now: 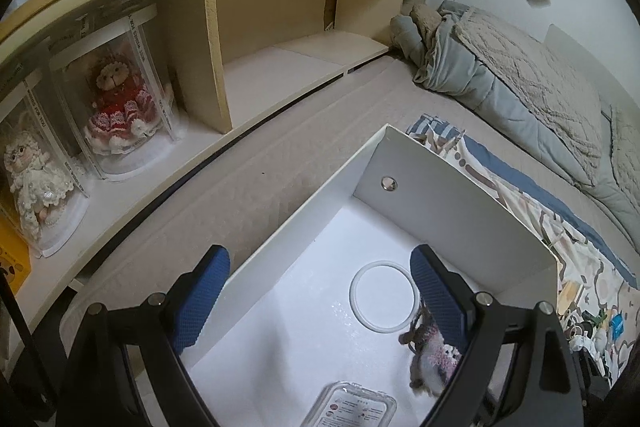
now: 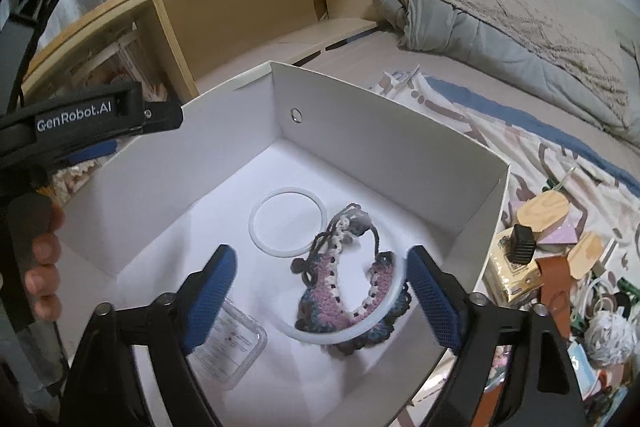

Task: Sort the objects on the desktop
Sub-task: 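Raise the open left gripper out of the box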

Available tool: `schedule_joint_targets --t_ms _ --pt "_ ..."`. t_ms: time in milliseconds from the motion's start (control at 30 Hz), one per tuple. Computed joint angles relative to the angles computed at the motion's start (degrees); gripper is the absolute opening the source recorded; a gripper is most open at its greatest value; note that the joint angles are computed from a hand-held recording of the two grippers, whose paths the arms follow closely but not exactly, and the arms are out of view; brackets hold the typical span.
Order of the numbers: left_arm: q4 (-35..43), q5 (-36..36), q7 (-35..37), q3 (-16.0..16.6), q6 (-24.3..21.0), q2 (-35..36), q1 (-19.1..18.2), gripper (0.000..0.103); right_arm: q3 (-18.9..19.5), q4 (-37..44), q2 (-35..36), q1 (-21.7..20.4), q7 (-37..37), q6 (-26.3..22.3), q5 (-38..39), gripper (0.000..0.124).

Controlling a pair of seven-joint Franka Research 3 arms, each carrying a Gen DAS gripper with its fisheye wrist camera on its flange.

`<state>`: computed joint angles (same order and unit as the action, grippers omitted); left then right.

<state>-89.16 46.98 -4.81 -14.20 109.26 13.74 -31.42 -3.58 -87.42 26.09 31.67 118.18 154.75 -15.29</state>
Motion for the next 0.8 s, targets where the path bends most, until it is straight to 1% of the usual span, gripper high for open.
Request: schedule_joint_targets --t_ms 33,100,267,300,367,433,567,667,733,800 --pt "0.0 0.0 0.1 0.0 0.0 0.0 0.0 0.092 0.0 0.3 0.2 0.0 0.1 -0.2 0.1 0.099" --pt "0.3 0.2 0.3 -0.1 -0.4 0.2 -0.2 0.092 -0.7 -0.1 0.0 0.7 1.0 0.4 -1.1 0.099" --pt "0.8 0.6 0.5 0.0 -1.2 0.5 -0.7 0.092 -1.5 0.0 -0.2 1.5 2.4 -0.3 -3.3 0.1" --pt "0.9 0.7 0.5 0.0 -1.3 0.5 -0.8 0.092 -1.5 -0.1 -0.3 1.6 2.8 -0.2 -3.6 0.103" --pt "1.0 0.9 0.4 0.0 -1.6 0.4 -0.9 0.093 -1.7 -0.4 -0.5 1.7 3.7 0.3 -4.5 0.103" --pt "1.1 1.1 0.3 0.0 -1.9 0.5 -1.1 0.099 -1.8 -1.0 -0.9 1.8 4.3 1.2 -5.1 0.103" --pt "1.2 1.7 -0.3 -0.2 -2.7 0.2 -1.5 0.102 -1.9 -2.2 -1.9 1.9 5.6 1.9 -5.9 0.103" --pt "2.5 2.2 0.4 -0.3 -4.9 0.9 -2.1 0.103 -1.7 -2.7 -2.6 1.8 6.3 2.1 -6.4 0.103" --pt "3.5 2.5 1.2 -0.3 -6.4 1.4 -2.7 0.103 -2.4 -3.0 -3.1 2.4 8.0 1.7 -7.8 0.103" --pt "4.0 3.0 1.6 -0.3 -7.2 1.5 -3.2 0.103 -2.0 -3.4 -3.6 2.1 8.6 1.6 -8.2 0.103"
